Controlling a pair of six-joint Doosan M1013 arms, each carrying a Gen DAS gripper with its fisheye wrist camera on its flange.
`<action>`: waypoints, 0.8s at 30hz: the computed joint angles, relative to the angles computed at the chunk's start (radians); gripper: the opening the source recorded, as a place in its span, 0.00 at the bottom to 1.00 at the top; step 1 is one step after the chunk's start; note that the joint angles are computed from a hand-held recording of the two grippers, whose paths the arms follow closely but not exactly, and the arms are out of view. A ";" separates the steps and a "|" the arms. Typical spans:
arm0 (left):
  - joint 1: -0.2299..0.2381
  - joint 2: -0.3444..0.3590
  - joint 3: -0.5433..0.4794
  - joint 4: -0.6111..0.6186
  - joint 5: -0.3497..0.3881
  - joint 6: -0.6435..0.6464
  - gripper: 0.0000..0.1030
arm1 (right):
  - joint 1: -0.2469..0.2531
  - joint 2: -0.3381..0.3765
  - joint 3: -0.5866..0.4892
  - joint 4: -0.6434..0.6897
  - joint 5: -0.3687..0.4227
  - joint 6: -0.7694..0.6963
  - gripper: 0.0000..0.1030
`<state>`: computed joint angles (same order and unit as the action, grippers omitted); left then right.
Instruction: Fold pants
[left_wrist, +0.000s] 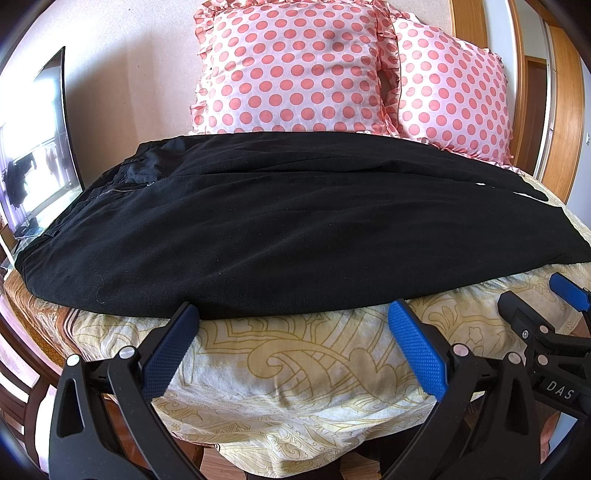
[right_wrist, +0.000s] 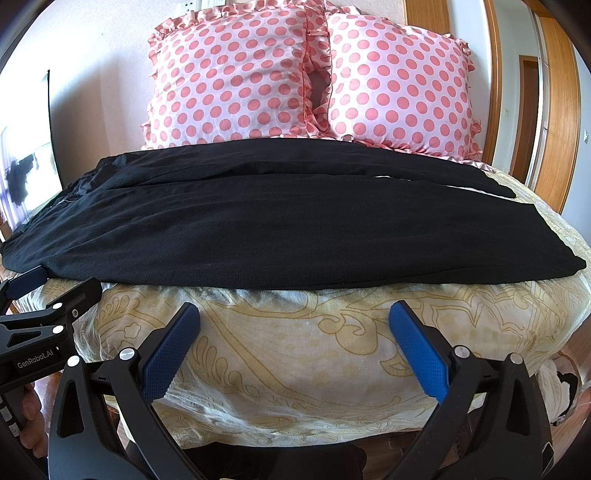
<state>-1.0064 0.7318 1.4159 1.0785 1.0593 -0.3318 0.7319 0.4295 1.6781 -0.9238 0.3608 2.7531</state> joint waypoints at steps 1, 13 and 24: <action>0.000 0.000 0.000 0.000 0.000 0.000 0.98 | 0.000 0.000 0.000 0.000 0.000 0.000 0.99; 0.000 0.000 0.000 0.000 0.000 0.000 0.98 | 0.000 0.001 -0.003 0.005 0.002 -0.005 0.99; 0.000 0.000 0.000 0.000 0.000 0.000 0.98 | 0.001 0.002 -0.002 0.002 0.001 -0.002 0.99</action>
<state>-1.0064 0.7318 1.4159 1.0785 1.0593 -0.3318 0.7328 0.4315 1.6757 -0.9214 0.3622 2.7513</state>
